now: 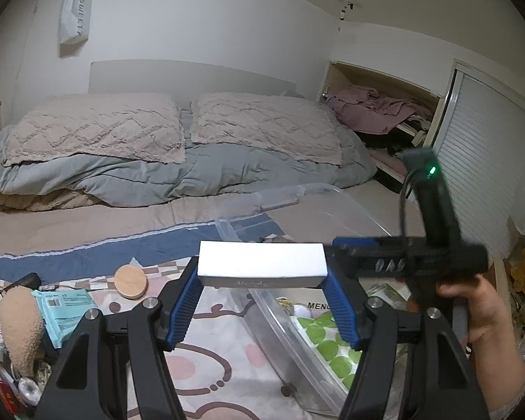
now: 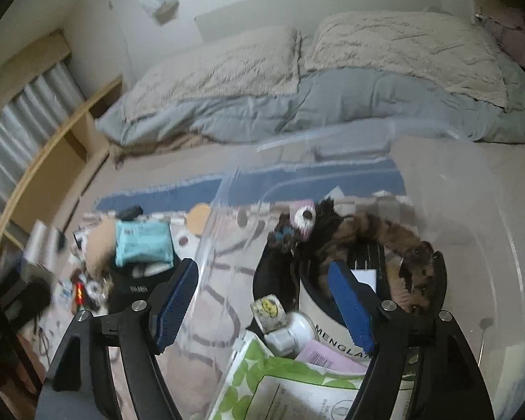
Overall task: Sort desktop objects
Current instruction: 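Lower the tape roll into the bin with the right tool while the left tool lowers the box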
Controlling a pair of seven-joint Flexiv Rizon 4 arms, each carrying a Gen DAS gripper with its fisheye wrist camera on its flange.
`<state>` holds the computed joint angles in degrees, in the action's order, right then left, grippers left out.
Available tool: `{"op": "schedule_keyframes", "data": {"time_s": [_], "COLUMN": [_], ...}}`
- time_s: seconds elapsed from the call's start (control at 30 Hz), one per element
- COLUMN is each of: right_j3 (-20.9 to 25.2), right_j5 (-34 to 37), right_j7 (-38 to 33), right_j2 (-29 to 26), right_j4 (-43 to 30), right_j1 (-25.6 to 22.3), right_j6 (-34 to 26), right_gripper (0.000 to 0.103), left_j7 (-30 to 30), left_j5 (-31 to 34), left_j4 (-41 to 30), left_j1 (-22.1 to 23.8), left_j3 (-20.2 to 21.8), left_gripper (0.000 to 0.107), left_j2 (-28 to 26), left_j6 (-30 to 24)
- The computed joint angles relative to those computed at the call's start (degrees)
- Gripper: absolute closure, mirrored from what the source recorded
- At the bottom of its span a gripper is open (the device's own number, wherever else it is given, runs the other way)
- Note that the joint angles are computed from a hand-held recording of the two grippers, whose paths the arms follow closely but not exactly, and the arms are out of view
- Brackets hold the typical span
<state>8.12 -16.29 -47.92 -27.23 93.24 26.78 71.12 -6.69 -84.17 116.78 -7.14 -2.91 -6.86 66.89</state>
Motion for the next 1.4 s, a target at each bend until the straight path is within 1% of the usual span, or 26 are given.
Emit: {"op": "schedule_keyframes", "data": {"time_s": [0.2,0.3,0.4,0.47,0.67,0.83,0.93,0.97,1.0,1.03,1.07,1.1,1.13,1.2,1.4], "right_j3": [-1.6,-1.9,-3.5,-4.4,-4.0,-3.2,-3.5,-3.4,-3.3,-3.1,-3.2,-3.0,-2.8,-1.9,-1.8], "right_j5": [-0.9,-1.0,-2.5,-3.7,-4.0,-2.9,-2.6,-2.5,-2.3,-2.1,-2.1,-2.0,-1.8,-1.2,-0.6], "right_j7": [2.3,3.5,5.5,6.8,7.8,7.8,8.1,8.0,7.8,7.6,7.7,7.5,7.3,6.3,5.7], "right_j2": [2.2,3.3,4.5,5.3,6.1,6.2,6.3,6.2,6.2,6.1,6.1,6.1,6.1,5.9,5.8], "right_j4": [2.3,3.5,4.9,5.8,7.0,7.3,7.6,7.6,7.5,7.4,7.5,7.4,7.4,7.0,6.6], "right_j1": [0.0,-0.3,0.1,0.3,-1.0,-2.1,-2.1,-2.3,-2.4,-2.6,-2.5,-2.6,-2.8,-3.4,-3.2], "right_j6": [4.7,7.2,9.3,10.6,13.4,15.1,15.7,16.0,16.1,16.2,16.3,16.2,16.1,15.8,14.9], "right_gripper": [0.026,0.026,0.026,0.026,0.026,0.026,0.026,0.026,0.026,0.026,0.026,0.026,0.026,0.026,0.026], "left_j7": [-0.8,-0.9,-1.2,-2.8,-8.5,-12.8,-14.8,-15.5,-17.0,-17.7,-17.3,-16.4,-16.3,-16.7,-14.7], "left_j5": [0.6,1.6,3.0,5.8,14.2,21.7,25.4,26.5,28.4,29.3,28.9,28.2,28.4,28.8,27.1], "left_j4": [0.5,0.3,-0.3,-1.3,-4.8,-7.5,-8.8,-9.2,-9.6,-9.5,-9.3,-9.1,-9.1,-9.2,-8.4], "left_j1": [-0.9,-1.6,-2.3,-2.2,-1.0,-0.2,0.1,0.2,-0.1,-0.2,0.2,0.8,1.4,2.0,2.9], "left_j3": [-0.7,-1.2,-1.8,-2.1,-3.4,-4.6,-5.4,-5.7,-5.6,-5.9,-6.8,-7.9,-8.3,-8.7,-9.6], "left_gripper": [0.04,0.04,0.04,0.04,0.04,0.04,0.04,0.036,0.03,0.012,0.01,0.01,0.01,0.01,0.01], "left_j2": [-0.1,-0.7,-1.7,-2.8,-6.5,-9.7,-11.3,-11.8,-12.5,-12.9,-13.0,-13.1,-13.0,-13.1,-12.5], "left_j6": [-1.3,-0.7,-0.2,-1.0,-4.2,-4.2,-2.8,-2.0,-0.3,1.8,3.8,4.6,3.9,3.3,3.6]}}
